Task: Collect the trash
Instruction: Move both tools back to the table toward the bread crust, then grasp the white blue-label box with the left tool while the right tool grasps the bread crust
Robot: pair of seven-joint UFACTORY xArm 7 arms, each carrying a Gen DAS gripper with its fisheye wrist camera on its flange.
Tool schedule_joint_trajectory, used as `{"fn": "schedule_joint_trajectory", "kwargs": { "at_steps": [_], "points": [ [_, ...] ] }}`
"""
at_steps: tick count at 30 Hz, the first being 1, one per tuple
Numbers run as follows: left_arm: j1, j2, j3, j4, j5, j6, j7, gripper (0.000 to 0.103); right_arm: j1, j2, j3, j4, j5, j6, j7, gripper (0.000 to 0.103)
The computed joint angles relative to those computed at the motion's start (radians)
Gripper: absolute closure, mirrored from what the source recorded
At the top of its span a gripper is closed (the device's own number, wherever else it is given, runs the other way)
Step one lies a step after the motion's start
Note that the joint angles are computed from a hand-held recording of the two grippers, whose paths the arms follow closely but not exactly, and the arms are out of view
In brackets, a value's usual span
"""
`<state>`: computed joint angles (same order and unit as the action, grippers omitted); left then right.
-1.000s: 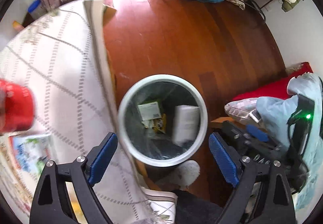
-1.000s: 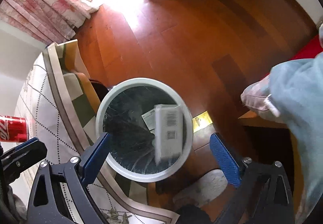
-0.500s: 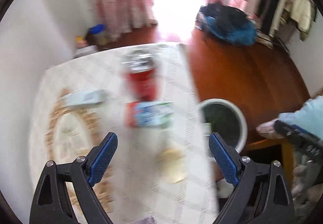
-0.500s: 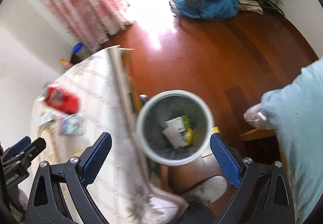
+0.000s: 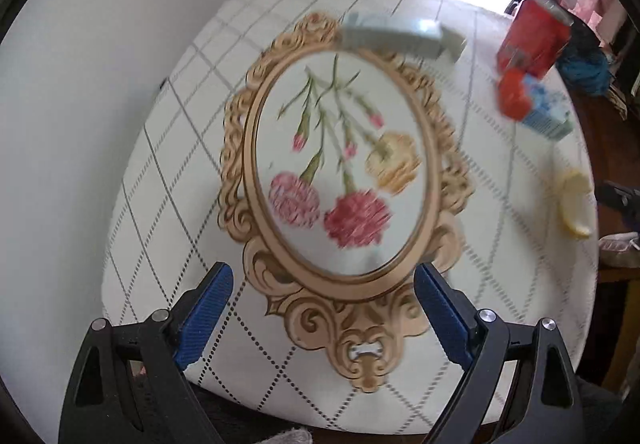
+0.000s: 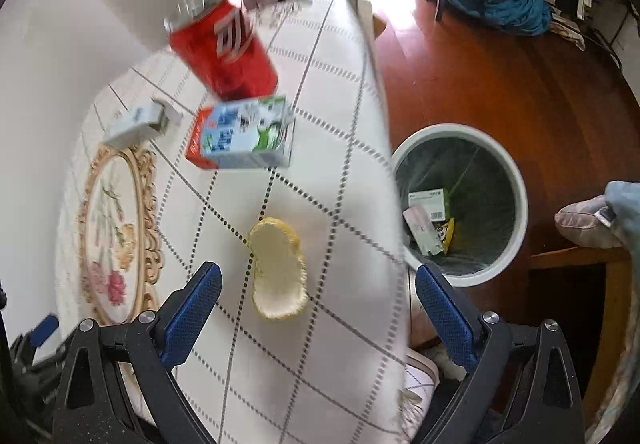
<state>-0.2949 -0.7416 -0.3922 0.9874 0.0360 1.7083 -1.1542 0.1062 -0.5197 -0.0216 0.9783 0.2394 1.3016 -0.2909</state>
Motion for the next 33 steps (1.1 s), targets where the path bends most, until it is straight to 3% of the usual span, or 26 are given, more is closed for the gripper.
{"fn": "schedule_joint_trajectory", "kwargs": {
  "at_steps": [4,6,7,9,12,20,23,28,33],
  "points": [
    [-0.013,-0.028,0.008,-0.057,-0.03,-0.024,-0.005,0.01,0.017,0.0,0.038,-0.058,-0.014,-0.059,0.016,0.034],
    [-0.014,-0.016,0.008,-0.062,-0.022,-0.032,0.006,0.01,0.035,-0.01,0.044,-0.088,-0.008,-0.087,0.005,0.055],
    [-0.014,-0.006,0.009,-0.058,-0.014,-0.034,0.014,0.01,0.042,-0.023,0.049,-0.108,-0.01,-0.097,0.005,0.072],
    [-0.014,0.012,0.012,-0.057,0.004,-0.051,0.034,0.01,0.052,-0.049,0.052,-0.137,-0.007,-0.121,0.003,0.076],
    [-0.013,0.055,0.015,-0.035,0.039,-0.065,0.071,0.01,0.066,-0.066,0.043,-0.154,0.001,-0.142,0.0,0.09],
    [0.004,0.163,0.049,0.032,0.134,-0.141,0.166,0.01,0.048,0.002,-0.016,-0.061,0.068,-0.111,0.003,0.095],
    [0.017,0.225,0.068,0.071,0.245,-0.164,0.299,0.01,0.033,0.055,-0.008,-0.01,0.068,-0.094,0.024,0.095],
    [0.038,0.352,0.136,0.131,0.426,-0.239,0.66,0.011,0.017,0.131,0.01,0.046,0.064,-0.082,0.07,0.095],
    [0.059,0.443,0.194,0.163,0.437,-0.313,0.926,0.011,0.007,0.197,0.016,0.098,0.066,-0.06,0.103,0.095]
  ]
}}
